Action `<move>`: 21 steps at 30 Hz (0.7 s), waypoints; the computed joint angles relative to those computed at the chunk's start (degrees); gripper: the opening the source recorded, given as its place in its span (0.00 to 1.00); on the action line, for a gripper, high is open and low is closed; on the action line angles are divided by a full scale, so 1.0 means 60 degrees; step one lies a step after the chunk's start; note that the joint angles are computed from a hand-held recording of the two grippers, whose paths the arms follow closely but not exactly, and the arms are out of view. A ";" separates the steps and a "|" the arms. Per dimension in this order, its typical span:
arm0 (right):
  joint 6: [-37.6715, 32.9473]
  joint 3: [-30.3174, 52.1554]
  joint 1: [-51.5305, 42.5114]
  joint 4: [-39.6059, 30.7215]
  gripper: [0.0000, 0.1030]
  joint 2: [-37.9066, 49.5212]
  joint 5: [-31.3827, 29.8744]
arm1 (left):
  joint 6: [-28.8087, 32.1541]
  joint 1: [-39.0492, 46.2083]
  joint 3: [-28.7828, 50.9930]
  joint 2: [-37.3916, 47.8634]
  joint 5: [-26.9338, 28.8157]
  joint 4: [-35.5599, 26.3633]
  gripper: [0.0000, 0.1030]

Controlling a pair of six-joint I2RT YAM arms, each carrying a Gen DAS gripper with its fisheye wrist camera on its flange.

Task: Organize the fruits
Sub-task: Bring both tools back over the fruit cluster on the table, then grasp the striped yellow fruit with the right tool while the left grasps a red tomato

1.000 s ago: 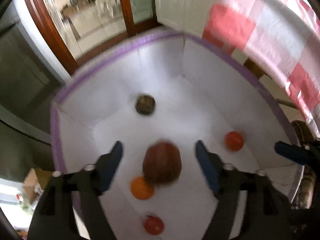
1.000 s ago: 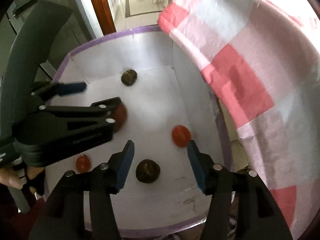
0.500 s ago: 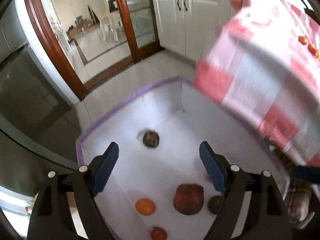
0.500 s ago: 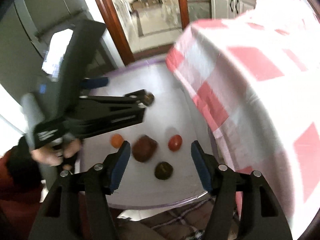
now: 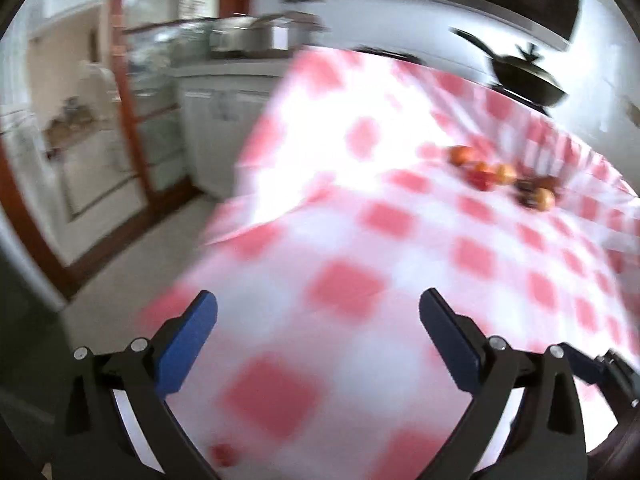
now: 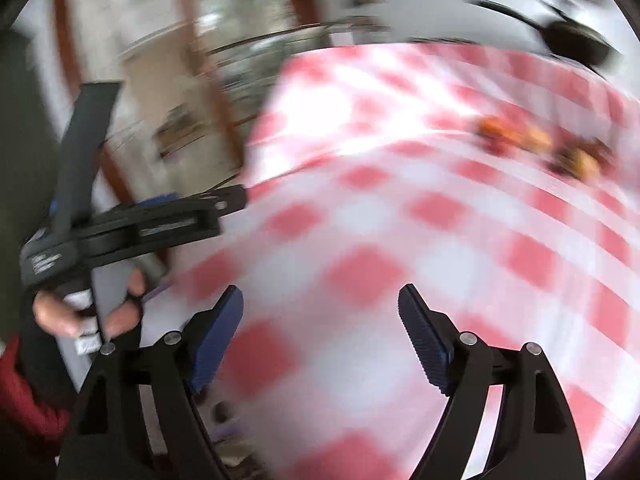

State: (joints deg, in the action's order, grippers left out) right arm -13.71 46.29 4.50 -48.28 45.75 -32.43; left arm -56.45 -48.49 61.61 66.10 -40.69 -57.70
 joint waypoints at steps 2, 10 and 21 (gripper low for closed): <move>-0.0484 0.0349 -0.1930 0.0183 0.76 0.1093 -0.0593 | 0.1061 0.0596 0.0679 0.1484 0.0817 0.1567 0.98; 0.1276 0.2328 -0.4392 0.2322 0.76 0.5571 -0.0642 | 0.2298 0.1849 0.5247 0.7096 0.2413 0.3737 0.98; 0.4089 0.6047 -0.4318 0.3786 0.76 0.9920 -0.0367 | 0.1981 0.2557 0.6426 0.8583 0.3766 0.5943 0.98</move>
State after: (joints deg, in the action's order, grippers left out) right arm 10.83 82.58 -21.41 -25.56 105.26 -34.63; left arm -44.57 -33.15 100.17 117.60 -18.09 -22.04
